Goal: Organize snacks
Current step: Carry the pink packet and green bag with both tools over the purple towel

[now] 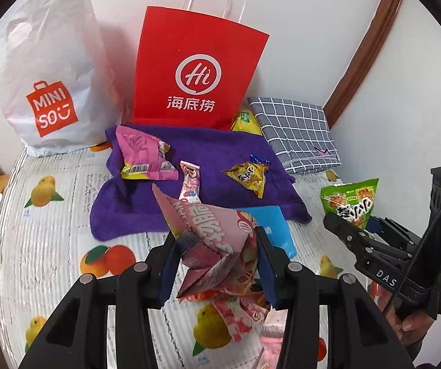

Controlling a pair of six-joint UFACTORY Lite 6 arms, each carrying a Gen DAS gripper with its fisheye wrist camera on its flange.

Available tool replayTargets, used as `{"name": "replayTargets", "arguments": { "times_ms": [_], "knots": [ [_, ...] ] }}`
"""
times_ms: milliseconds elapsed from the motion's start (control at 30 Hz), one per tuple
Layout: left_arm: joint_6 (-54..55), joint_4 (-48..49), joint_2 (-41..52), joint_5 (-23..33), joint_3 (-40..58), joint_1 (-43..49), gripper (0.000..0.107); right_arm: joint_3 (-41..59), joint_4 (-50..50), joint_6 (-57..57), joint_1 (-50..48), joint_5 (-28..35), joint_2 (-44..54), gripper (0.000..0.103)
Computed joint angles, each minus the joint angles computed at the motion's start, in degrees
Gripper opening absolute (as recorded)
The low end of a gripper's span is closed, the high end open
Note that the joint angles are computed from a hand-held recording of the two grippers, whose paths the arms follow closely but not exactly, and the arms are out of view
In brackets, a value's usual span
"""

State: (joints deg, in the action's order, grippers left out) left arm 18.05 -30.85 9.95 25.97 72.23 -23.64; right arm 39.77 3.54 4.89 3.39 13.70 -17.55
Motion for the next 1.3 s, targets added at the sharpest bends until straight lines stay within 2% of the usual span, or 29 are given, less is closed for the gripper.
{"name": "replayTargets", "arguments": {
  "times_ms": [67, 200, 433, 667, 1300],
  "knots": [
    [0.15, -0.14, 1.73, 0.49, 2.03, 0.20, 0.044, 1.81, 4.24, -4.74, -0.76, -0.99, 2.69, 0.052],
    [-1.29, 1.39, 4.80, 1.02, 5.72, 0.29, 0.044, 4.36, 4.83, -6.13, -0.60, -2.68, 6.15, 0.052],
    [-3.12, 3.63, 9.97, 2.27, 12.10, 0.56, 0.044, 10.85, 12.02, -14.09, -1.42, -2.85, 13.15, 0.052],
    [-3.92, 5.29, 13.71, 3.30, 17.29, 1.57, 0.044, 17.36, 5.78, -9.15, -1.63, -2.19, 18.45, 0.052],
    [-6.86, 10.14, 27.43, 7.56, 34.22, 3.74, 0.044, 36.32, 10.86, -16.60, -1.90, 0.13, 34.77, 0.052]
  ]
}}
